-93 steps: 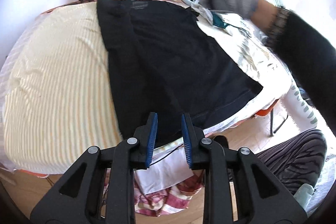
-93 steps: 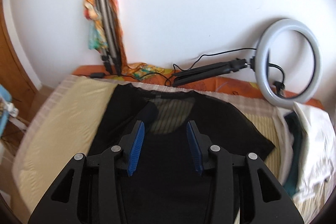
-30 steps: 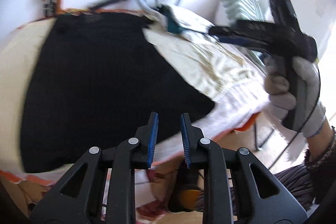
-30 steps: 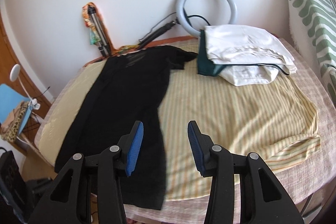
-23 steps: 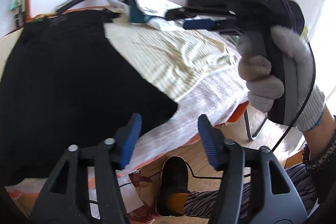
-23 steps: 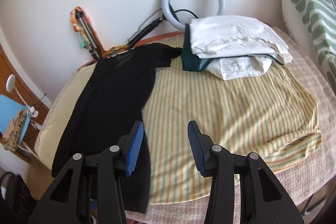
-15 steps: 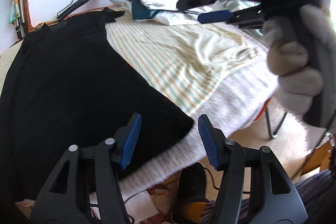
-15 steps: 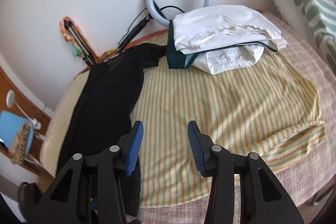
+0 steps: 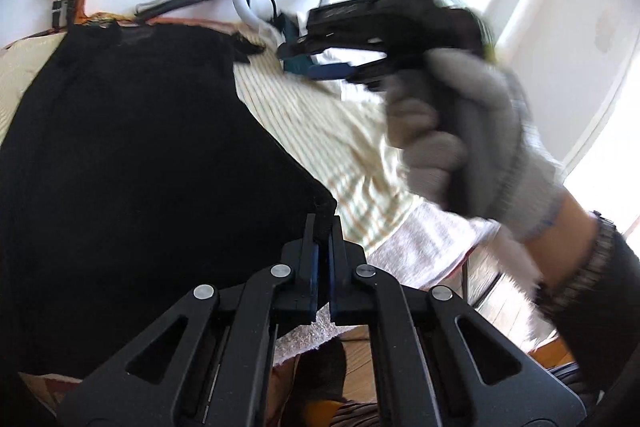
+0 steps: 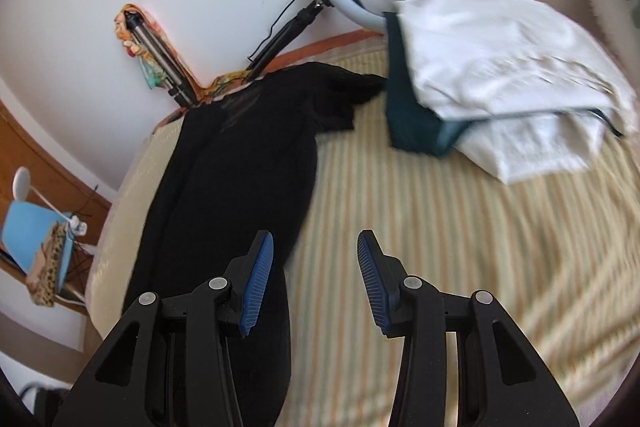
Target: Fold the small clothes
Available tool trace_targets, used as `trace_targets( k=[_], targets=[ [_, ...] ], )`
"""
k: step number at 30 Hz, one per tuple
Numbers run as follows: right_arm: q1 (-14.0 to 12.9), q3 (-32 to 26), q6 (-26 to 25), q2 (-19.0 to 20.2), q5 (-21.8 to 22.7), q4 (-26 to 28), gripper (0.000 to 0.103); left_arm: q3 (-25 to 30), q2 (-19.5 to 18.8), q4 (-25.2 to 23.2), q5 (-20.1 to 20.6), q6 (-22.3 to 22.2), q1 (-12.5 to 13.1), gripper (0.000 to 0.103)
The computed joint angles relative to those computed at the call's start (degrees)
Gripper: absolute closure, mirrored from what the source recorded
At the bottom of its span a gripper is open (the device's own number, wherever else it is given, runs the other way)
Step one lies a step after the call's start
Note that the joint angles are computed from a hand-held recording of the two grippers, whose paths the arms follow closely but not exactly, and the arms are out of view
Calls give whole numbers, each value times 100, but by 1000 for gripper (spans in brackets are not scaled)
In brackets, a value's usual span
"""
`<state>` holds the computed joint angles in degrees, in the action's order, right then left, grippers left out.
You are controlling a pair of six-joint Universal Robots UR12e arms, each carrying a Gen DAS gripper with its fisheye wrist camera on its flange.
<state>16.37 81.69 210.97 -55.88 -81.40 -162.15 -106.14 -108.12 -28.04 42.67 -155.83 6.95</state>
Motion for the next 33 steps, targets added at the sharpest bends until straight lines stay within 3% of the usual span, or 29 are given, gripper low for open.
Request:
trace_targets(
  k=[10, 15, 18, 19, 20, 21, 26, 33],
  targets=[
    [-87, -1590, 530, 995, 186, 1035, 61, 50, -82, -194, -206, -2, 117, 102],
    [-106, -2006, 935, 1319, 232, 1195, 60, -79, -75, -36, -185, 95, 155, 102],
    [-98, -2102, 989, 1377, 119, 1148, 61, -68, -119, -243, -303, 33, 203, 102],
    [-80, -2174, 971, 1401, -12, 1229, 69, -69, -130, -270, -322, 2, 217, 102],
    [-60, -2221, 899, 1406, -137, 1328, 86, -66, -148, -286, -362, -42, 239, 102],
    [-37, -2322, 776, 1430, -250, 1501, 93, -53, -163, -317, -388, -60, 254, 102],
    [270, -3022, -272, 1620, -1500, 2316, 96, -119, -139, -310, -516, -166, 394, 102],
    [702, -4547, -1710, 2264, -2635, 3501, 97, 27, -173, -1214, -813, -431, 735, 102]
  ],
)
